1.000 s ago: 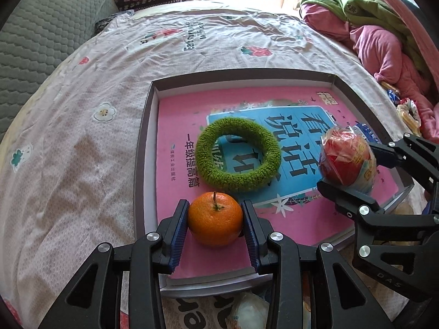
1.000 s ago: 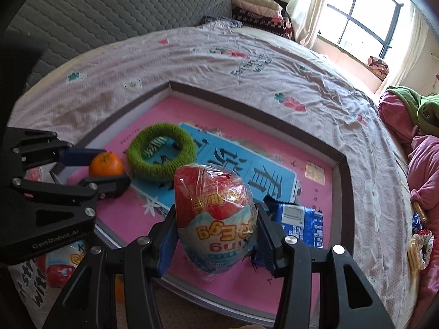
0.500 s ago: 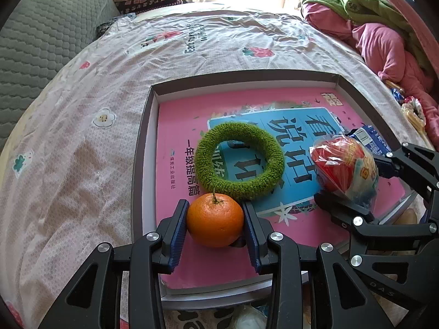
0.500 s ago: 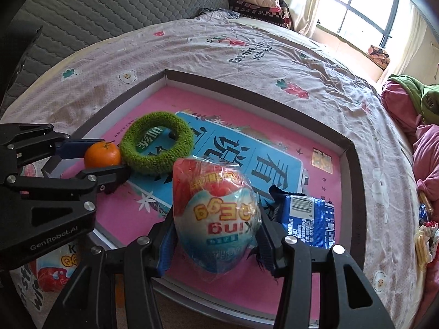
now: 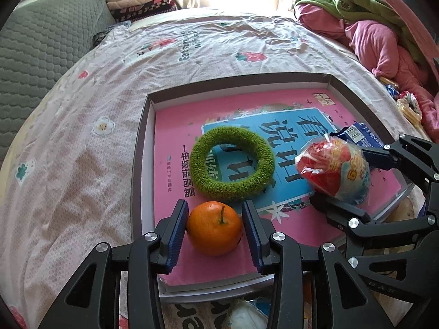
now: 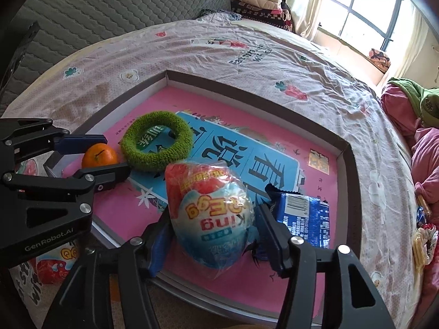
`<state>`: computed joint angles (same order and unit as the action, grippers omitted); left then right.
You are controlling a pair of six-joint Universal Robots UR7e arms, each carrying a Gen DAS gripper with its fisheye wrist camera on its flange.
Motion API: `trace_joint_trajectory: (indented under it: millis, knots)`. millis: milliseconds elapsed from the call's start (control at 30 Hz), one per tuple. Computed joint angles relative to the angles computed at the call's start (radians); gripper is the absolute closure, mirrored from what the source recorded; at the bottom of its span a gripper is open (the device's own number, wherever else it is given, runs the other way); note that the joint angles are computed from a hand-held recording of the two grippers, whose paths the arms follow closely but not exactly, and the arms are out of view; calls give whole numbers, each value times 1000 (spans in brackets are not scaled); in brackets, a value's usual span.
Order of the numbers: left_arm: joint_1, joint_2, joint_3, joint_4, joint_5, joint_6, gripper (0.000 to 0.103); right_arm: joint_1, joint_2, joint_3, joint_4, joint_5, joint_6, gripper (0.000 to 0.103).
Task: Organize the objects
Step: 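Lower the orange and candy egg onto the pink book, then open the left gripper to release the orange while the right gripper releases the egg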
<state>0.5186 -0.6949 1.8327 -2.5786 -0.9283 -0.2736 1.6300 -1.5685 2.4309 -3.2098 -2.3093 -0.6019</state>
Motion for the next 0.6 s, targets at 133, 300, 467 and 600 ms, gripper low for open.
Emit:
trace_joint_trajectory:
  millis: [133,300,467,600]
  knots:
    - [-2,-6,7,-15,-6,7,49,0,-12,6,7,18,-8,37]
    - [-2,-17,14,-30,-7,5,48,19,1,17,-47,0,-48,34]
    - [-2,-29,24,-46,-8,-1,48,28,-5,20,-65,7,-60,34]
    - [-4,-39,33,-65,-5,0,48,34,-12,23,-84,14,-71,34]
